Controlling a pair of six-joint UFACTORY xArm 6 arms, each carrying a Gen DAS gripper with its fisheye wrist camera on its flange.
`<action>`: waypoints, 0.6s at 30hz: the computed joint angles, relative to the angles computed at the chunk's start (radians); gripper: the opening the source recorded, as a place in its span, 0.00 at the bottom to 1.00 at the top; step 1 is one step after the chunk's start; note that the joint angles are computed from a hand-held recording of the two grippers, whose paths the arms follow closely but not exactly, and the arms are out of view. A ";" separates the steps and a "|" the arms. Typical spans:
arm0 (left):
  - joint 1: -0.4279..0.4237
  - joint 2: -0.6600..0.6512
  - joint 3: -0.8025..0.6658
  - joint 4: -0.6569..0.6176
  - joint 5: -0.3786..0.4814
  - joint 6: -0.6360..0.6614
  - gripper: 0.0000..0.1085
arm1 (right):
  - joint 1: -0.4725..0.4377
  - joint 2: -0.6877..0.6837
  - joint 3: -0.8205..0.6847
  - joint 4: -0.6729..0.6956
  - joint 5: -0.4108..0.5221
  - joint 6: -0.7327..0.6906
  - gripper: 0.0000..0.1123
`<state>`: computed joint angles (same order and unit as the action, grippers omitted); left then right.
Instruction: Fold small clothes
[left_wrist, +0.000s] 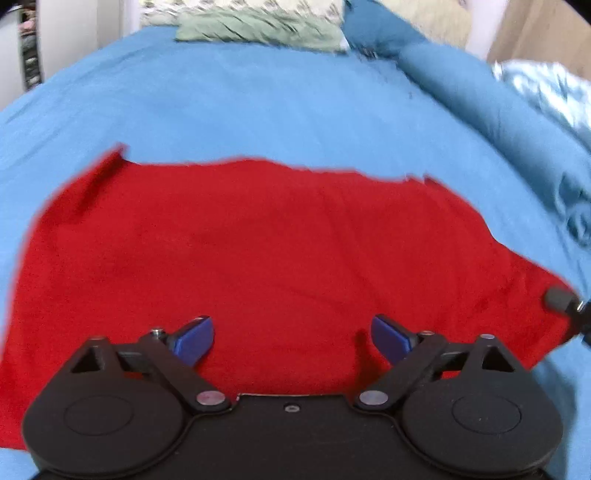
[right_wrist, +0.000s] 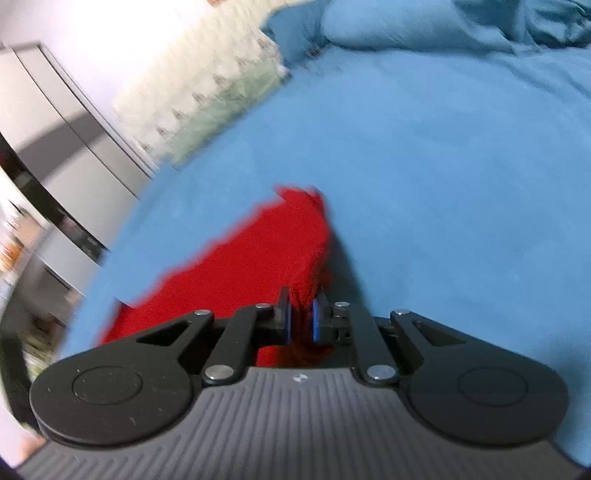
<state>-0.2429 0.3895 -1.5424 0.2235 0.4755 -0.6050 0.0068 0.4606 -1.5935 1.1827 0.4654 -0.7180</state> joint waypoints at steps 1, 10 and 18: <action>0.018 -0.051 0.059 0.024 -0.027 -0.016 0.87 | 0.006 -0.009 -0.021 0.024 0.018 -0.014 0.22; 0.191 -0.502 0.584 0.354 -0.171 -0.279 0.87 | 0.218 0.075 -0.347 0.049 0.391 -0.129 0.22; 0.218 -0.605 0.766 0.197 -0.213 -0.198 0.87 | 0.403 0.438 -0.731 -0.431 0.567 0.156 0.22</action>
<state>-0.0253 -0.2155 -0.7763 0.4207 0.2625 -0.8034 0.4095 0.8985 -2.3245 0.7515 1.0327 -0.5619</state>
